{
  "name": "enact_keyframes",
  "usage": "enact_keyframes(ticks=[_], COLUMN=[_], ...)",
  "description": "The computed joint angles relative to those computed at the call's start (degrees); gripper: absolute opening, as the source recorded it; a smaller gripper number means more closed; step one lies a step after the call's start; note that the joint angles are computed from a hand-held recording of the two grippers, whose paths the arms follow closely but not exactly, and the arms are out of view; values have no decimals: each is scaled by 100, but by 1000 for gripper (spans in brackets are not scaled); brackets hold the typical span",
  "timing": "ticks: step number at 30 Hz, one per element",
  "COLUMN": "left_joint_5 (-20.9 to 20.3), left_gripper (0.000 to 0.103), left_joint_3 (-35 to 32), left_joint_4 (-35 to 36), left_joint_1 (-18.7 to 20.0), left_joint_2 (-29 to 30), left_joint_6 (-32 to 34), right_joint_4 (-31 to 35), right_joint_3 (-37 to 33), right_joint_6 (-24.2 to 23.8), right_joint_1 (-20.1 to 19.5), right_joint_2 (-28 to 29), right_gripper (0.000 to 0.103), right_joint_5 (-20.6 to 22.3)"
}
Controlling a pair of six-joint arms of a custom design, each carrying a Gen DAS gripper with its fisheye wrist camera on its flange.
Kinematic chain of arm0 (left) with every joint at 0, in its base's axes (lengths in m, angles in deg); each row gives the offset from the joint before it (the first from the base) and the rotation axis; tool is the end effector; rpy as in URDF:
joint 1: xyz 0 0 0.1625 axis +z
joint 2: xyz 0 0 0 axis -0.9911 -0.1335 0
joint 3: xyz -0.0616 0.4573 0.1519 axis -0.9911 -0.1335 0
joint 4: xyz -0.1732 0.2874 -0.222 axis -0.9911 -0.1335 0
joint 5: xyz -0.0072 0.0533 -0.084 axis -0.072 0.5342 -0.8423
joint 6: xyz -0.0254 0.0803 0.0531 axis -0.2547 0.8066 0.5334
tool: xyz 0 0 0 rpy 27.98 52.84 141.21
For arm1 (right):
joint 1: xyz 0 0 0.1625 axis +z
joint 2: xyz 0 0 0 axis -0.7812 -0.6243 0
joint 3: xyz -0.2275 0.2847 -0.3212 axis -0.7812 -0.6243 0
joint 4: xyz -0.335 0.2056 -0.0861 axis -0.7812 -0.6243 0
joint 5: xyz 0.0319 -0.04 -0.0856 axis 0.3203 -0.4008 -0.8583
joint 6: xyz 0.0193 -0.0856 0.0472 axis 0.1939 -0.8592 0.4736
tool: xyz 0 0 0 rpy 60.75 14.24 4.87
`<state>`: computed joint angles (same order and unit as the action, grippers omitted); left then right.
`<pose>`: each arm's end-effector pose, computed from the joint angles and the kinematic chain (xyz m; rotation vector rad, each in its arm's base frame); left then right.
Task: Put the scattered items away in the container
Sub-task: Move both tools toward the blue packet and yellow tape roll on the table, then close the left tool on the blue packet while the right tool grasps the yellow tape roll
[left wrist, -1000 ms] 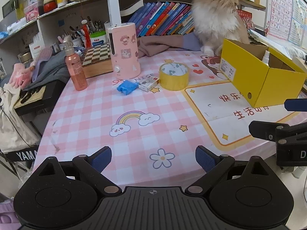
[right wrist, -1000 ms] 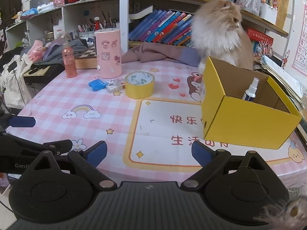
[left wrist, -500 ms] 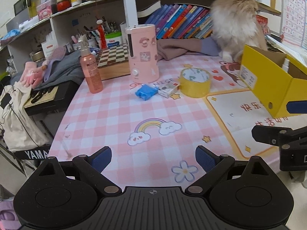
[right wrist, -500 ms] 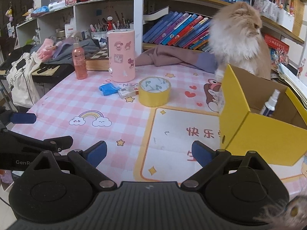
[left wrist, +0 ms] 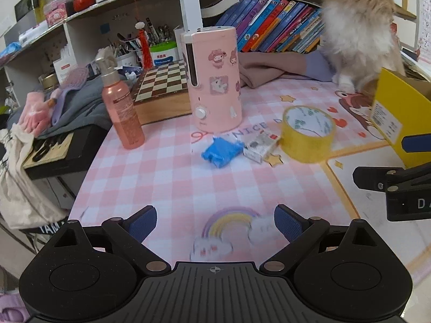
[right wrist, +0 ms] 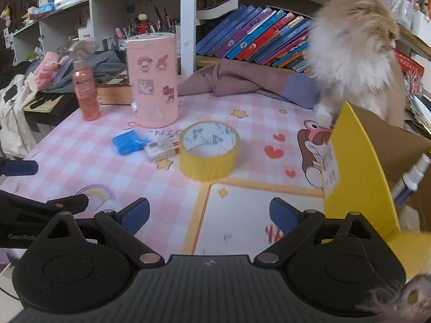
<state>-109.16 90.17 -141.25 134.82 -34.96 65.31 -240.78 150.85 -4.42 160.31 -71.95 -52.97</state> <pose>-0.0641 -0.4475 0.1793 0.3676 2.0796 -0.9104 0.2528 -0.4807 0.0306 0.8498 -2.2753 0.8127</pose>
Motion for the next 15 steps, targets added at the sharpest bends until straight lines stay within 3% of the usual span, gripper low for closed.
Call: enact_keyframes(ticks=[8,10,15], left_joint_5=[-222,-332,-568], left_gripper=[92,87,60], left_joint_3=[-941,-1168,-1575], left_joint_4=[-456,-287,495], left_joint_1=[579,725,1026], left_joint_2=[358,383,369], left_joint_6=[1188,1270,1083], right_joint_4=[710,843,1227], right_joint_3=[-903,-1090,-1472], right_joint_6=[-80,-95,-94], right_joint_1=[-236,-273,-353], right_joint_2=[230,295,416], right_gripper=[96,96,96], right_joint_5=[80,91,143])
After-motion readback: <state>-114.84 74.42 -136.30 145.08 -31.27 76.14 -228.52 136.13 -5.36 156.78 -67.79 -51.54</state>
